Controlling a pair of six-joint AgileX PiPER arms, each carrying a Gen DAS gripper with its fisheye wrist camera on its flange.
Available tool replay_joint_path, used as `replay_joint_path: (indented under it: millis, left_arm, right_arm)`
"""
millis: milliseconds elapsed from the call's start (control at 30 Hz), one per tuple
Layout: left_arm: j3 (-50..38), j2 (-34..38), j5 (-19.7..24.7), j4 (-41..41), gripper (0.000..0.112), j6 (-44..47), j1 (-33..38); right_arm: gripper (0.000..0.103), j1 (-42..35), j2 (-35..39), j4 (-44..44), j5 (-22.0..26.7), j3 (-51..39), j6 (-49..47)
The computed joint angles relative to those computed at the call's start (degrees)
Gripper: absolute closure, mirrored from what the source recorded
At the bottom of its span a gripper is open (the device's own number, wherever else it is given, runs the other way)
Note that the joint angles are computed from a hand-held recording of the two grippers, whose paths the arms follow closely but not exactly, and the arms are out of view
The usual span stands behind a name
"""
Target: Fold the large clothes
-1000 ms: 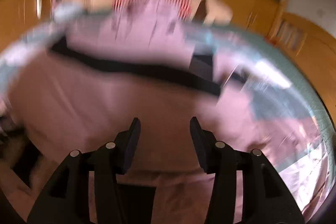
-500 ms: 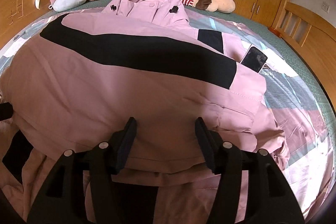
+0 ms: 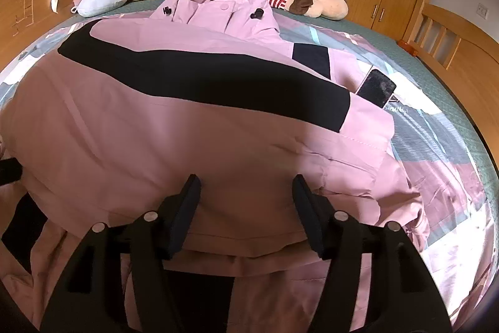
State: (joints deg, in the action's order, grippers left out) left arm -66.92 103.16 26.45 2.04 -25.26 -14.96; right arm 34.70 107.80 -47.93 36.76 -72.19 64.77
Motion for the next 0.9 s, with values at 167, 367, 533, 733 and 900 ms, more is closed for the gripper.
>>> replay_joint_path:
  millis: [167,367,533,733,900]
  left_arm:
    - [2.03,-2.39,-3.90,-6.45,0.012,4.94,1.26]
    - [-2.52,2.53,1.40,1.10,0.012,0.13,-0.83]
    - [-2.96,2.98,1.82,2.86,0.012,-0.78,-1.18]
    - [-3.29,3.18,2.19,3.14,0.012,-0.72,-1.06]
    - [-3.00,3.13,1.87,2.51,0.012,-0.75,-1.07]
  right_arm:
    - [0.019,0.80,-2.96,-2.61,0.34,1.45,2.71]
    - [0.015,3.18,-6.67,-14.19,1.80,3.11,12.24]
    - [0.015,-1.00,0.56,-0.58,1.77,-1.35,-0.55]
    - [0.012,-1.19,0.74,-0.48,1.38,-1.44,-0.02]
    - [0.004,-1.86,0.87,0.60,1.00,-1.40,0.15]
